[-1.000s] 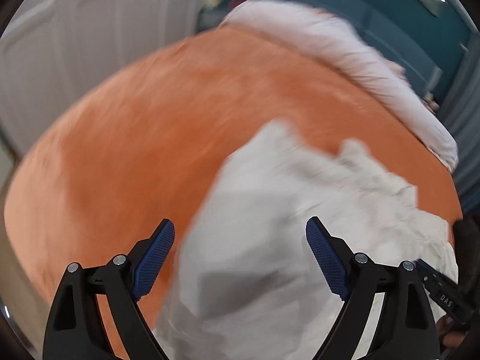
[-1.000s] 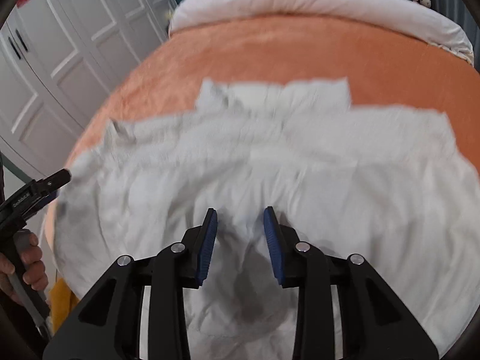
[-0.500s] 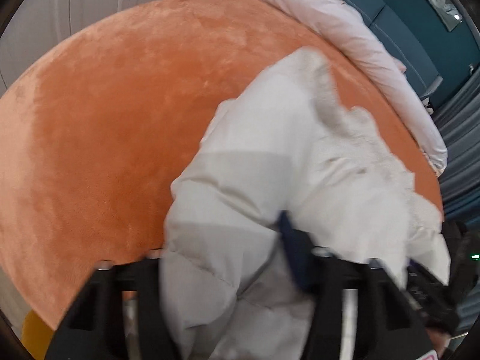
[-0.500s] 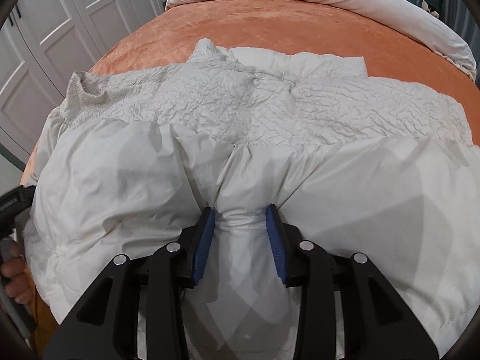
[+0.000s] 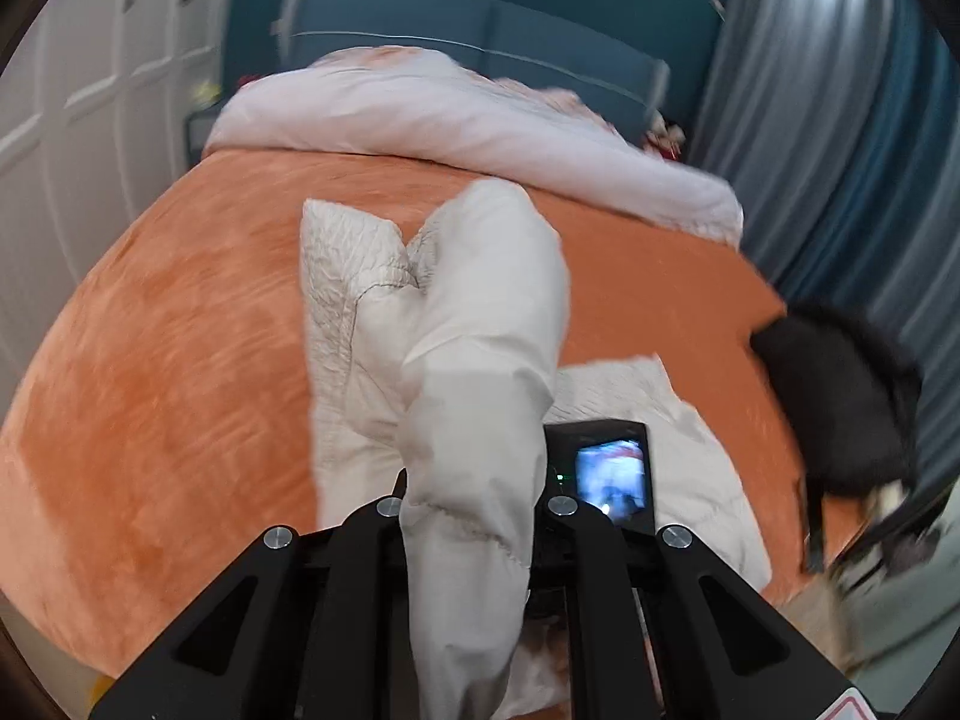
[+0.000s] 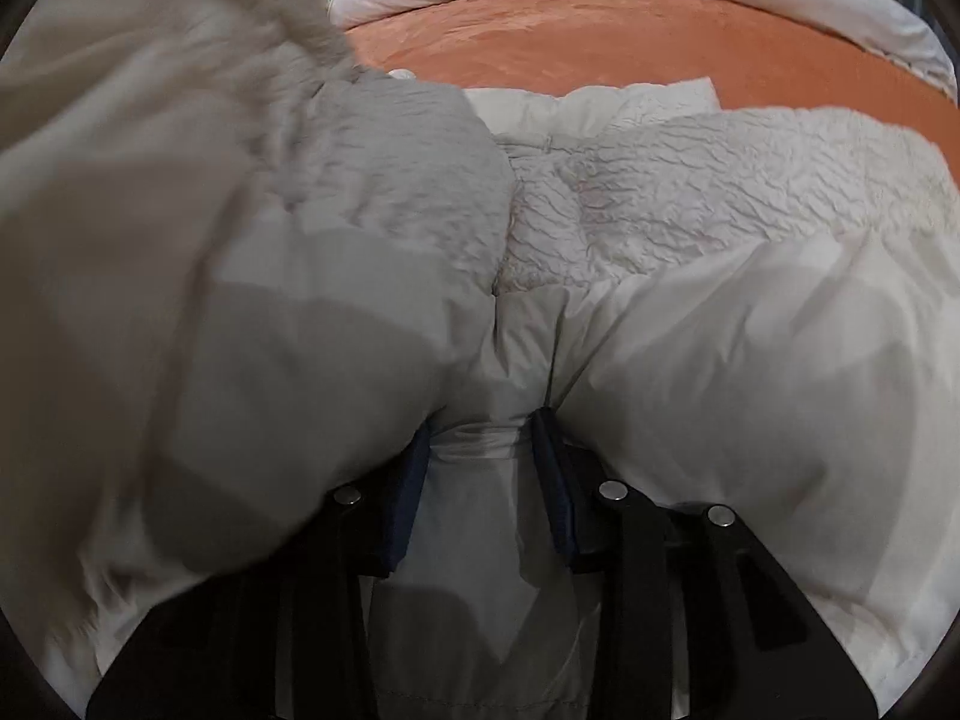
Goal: Fold large clothes
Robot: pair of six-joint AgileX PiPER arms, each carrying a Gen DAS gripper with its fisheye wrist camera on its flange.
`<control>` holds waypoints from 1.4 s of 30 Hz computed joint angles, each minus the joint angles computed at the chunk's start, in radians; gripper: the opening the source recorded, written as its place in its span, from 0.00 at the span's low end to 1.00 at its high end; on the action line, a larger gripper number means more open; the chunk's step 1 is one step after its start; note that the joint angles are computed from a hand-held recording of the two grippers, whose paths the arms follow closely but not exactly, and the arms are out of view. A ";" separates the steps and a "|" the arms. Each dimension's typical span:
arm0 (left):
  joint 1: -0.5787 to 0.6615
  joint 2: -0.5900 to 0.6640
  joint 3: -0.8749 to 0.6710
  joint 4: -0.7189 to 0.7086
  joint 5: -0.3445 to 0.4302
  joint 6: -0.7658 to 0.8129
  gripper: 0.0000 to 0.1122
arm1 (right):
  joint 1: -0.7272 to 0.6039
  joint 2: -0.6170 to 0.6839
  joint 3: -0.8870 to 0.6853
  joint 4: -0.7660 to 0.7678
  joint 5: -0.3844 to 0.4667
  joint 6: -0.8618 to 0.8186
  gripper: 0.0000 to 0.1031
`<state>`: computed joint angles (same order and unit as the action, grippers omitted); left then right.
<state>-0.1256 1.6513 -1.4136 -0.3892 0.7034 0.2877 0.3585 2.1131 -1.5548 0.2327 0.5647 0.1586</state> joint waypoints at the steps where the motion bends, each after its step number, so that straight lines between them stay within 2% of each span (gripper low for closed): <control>1: -0.045 0.008 -0.008 0.074 -0.013 -0.062 0.09 | -0.012 -0.008 0.016 0.047 -0.009 -0.044 0.33; 4: -0.133 0.042 -0.060 0.236 -0.007 -0.201 0.08 | -0.064 -0.066 0.089 0.203 -0.018 -0.176 0.33; 6: -0.157 0.060 -0.095 0.285 0.022 -0.249 0.08 | -0.104 -0.177 0.235 0.383 -0.089 -0.333 0.33; 8: -0.189 0.057 -0.101 0.353 0.036 -0.305 0.08 | -0.149 -0.288 0.371 0.583 -0.113 -0.532 0.33; 9: -0.206 0.063 -0.107 0.389 0.041 -0.334 0.08 | -0.175 -0.346 0.444 0.659 -0.110 -0.624 0.29; 10: -0.215 0.067 -0.108 0.407 0.043 -0.352 0.08 | -0.192 -0.383 0.493 0.699 -0.103 -0.676 0.19; 12: -0.230 0.090 -0.134 0.440 0.055 -0.387 0.08 | -0.226 -0.430 0.574 0.782 -0.049 -0.764 0.06; 14: -0.247 0.098 -0.150 0.472 0.069 -0.426 0.08 | -0.233 -0.431 0.636 0.878 0.005 -0.853 0.05; 15: -0.255 0.104 -0.161 0.482 0.078 -0.438 0.08 | -0.219 -0.426 0.656 0.901 0.003 -0.871 0.02; 18: -0.271 0.117 -0.188 0.493 0.107 -0.456 0.08 | -0.153 -0.405 0.732 1.045 -0.067 -0.980 0.00; 19: -0.280 0.121 -0.198 0.501 0.115 -0.458 0.08 | -0.154 -0.390 0.738 1.094 -0.065 -1.022 0.00; 26: -0.395 0.208 -0.329 0.514 0.182 -0.431 0.08 | -0.231 -0.269 0.755 1.341 0.077 -1.269 0.00; 31: -0.516 0.396 -0.532 0.535 0.289 -0.389 0.08 | -0.289 -0.309 0.813 1.391 0.150 -1.266 0.00; 34: -0.555 0.488 -0.634 0.537 0.339 -0.383 0.08 | -0.432 -0.430 0.945 1.383 0.224 -1.282 0.00; 38: -0.591 0.560 -0.691 0.560 0.357 -0.408 0.08 | -0.766 -0.612 1.046 1.176 0.313 -1.200 0.03; 39: -0.600 0.572 -0.698 0.569 0.356 -0.414 0.09 | -0.866 -0.684 1.056 1.096 0.305 -1.148 0.03; 42: -0.627 0.594 -0.675 0.617 0.323 -0.444 0.09 | -1.114 -0.793 1.027 0.925 0.372 -1.097 0.03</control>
<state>-0.7525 2.2457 -2.0886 0.2281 1.0266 -0.1560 -0.7556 1.3200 -0.5282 1.1581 0.9369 -0.9379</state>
